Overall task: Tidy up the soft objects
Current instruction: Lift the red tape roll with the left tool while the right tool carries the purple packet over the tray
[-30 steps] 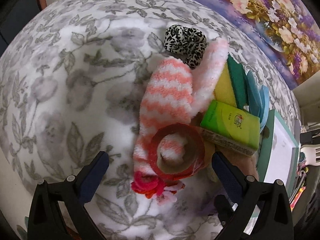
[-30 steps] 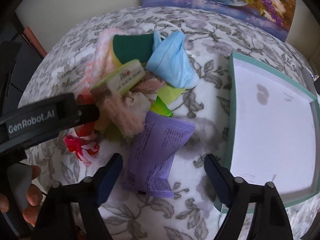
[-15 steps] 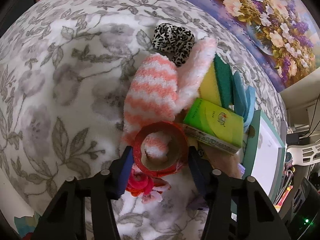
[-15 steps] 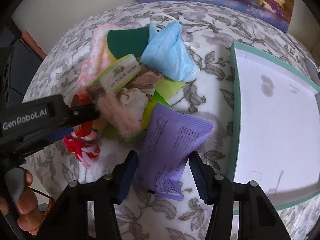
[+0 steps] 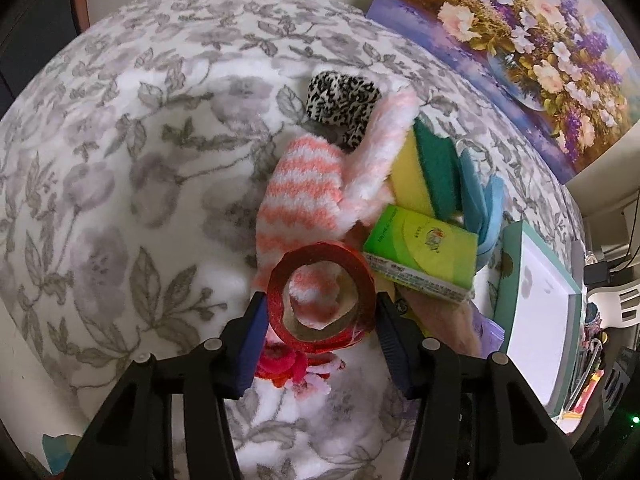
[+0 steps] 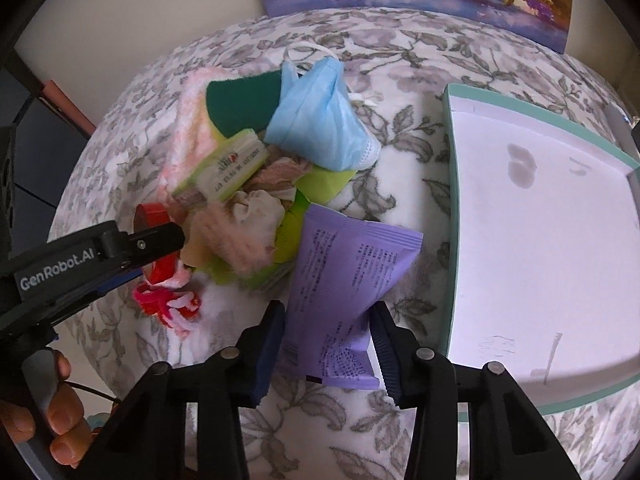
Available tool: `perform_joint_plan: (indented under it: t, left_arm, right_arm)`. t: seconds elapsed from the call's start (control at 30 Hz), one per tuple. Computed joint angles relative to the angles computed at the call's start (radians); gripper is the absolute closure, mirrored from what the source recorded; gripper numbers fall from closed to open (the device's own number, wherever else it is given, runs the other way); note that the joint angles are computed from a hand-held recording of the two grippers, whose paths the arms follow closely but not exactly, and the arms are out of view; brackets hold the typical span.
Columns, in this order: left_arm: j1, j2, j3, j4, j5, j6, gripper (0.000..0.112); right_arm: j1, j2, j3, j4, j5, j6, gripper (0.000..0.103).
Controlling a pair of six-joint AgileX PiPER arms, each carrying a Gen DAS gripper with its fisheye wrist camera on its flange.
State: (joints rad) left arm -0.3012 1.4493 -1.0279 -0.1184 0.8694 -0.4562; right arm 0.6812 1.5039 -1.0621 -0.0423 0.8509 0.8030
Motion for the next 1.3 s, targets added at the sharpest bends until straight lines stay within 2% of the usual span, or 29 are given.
perform_joint_plan:
  t: [0.47,0.77,0.97,1.3]
  left_arm:
    - [-0.116,-0.080,-0.032,0.208,0.020,-0.207,0.058]
    - [-0.219,-0.087,-0.062,0.324,0.031,-0.303,0.058]
    - [-0.288,-0.068,-0.097,0.362,0.047,-0.331,0.058]
    - [-0.431,0.075,-0.303,0.387,0.167,-0.317,0.058]
  right_arm:
    - [-0.044,-0.113,0.035,0.029,0.008,-0.010,0.057]
    - [-0.029,-0.158,0.011,-0.073,0.049,0.080,0.057]
    - [-0.057,-0.197,0.020,-0.145,0.109,0.138,0.057]
    - [-0.204,-0.278,0.065,-0.210,0.163,0.143,0.057]
